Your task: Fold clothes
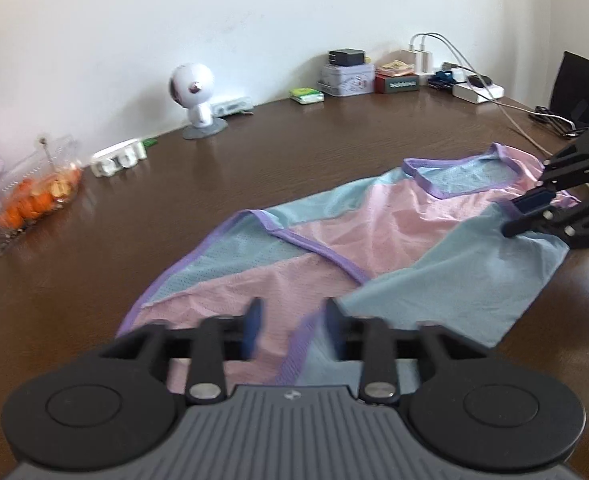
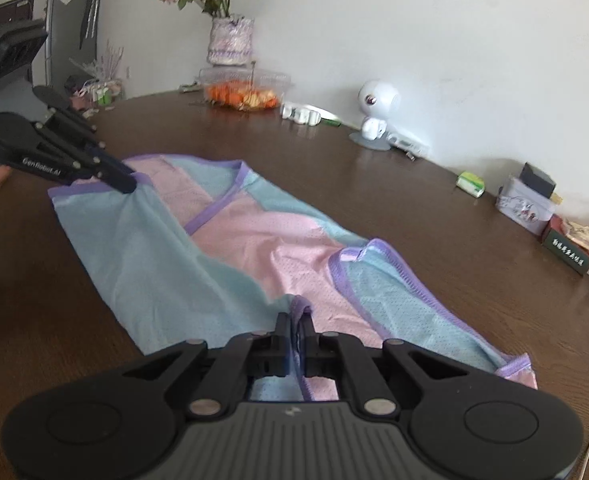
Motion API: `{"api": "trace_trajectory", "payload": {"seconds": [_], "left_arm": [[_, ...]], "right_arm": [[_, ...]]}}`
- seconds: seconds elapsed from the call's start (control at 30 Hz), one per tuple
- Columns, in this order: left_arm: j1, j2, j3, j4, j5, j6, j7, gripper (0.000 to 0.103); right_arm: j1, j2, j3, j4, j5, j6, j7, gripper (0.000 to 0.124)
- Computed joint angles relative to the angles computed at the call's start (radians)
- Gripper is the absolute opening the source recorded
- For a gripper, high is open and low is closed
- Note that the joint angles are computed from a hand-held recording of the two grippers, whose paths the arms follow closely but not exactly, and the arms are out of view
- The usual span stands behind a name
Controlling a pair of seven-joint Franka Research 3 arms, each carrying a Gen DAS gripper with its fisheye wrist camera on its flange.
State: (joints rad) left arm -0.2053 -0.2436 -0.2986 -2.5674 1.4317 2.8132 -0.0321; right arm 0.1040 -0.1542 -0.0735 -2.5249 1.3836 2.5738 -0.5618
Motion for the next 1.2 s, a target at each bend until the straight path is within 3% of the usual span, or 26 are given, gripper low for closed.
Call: {"api": "trace_trajectory", "payload": {"seconds": [0.03,0.07,0.1,0.17,0.27,0.43,0.57,0.77,0.93,1.03,1.2], "left_arm": [[-0.006,-0.032,-0.021,-0.019,0.013,-0.056,-0.036,0.102],[-0.015,-0.076,-0.033,-0.049,0.025,-0.082,-0.065,0.103],[-0.027,-0.127,-0.028,-0.085,0.011,-0.073,-0.059,0.103],[-0.047,-0.223,-0.021,-0.155,-0.059,-0.059,-0.024,0.103],[-0.085,-0.335,-0.03,-0.24,-0.222,-0.086,0.074,0.103],[-0.124,-0.392,-0.082,-0.274,-0.412,-0.157,0.199,0.103],[-0.065,-0.359,-0.148,-0.243,-0.395,-0.096,0.174,0.103],[-0.017,-0.221,-0.205,-0.129,-0.305,-0.072,0.143,0.103],[-0.067,-0.103,-0.189,-0.043,-0.304,-0.139,0.166,0.103],[-0.091,-0.065,-0.172,-0.016,-0.251,-0.127,0.133,0.103],[-0.133,0.026,-0.144,0.05,-0.208,-0.127,0.115,0.103]], "right_arm": [[0.0,-0.005,0.003,-0.007,-0.011,0.01,0.008,0.076],[-0.001,-0.024,-0.002,-0.026,0.018,0.022,-0.029,0.102],[-0.002,-0.047,-0.008,-0.046,0.055,0.034,-0.077,0.103],[-0.027,-0.098,-0.056,-0.089,0.104,-0.035,-0.193,0.103],[-0.091,-0.151,-0.118,-0.128,0.076,-0.145,-0.193,0.103],[-0.151,-0.195,-0.136,-0.174,0.099,-0.125,-0.22,0.103],[-0.179,-0.202,-0.143,-0.194,0.1,-0.121,-0.235,0.103],[-0.203,-0.196,-0.154,-0.206,0.164,-0.105,-0.302,0.103],[-0.231,-0.139,-0.151,-0.178,0.128,-0.109,-0.271,0.103],[-0.256,-0.15,-0.176,-0.185,0.093,-0.175,-0.288,0.103],[-0.272,-0.123,-0.169,-0.164,0.066,-0.174,-0.254,0.103]]}}
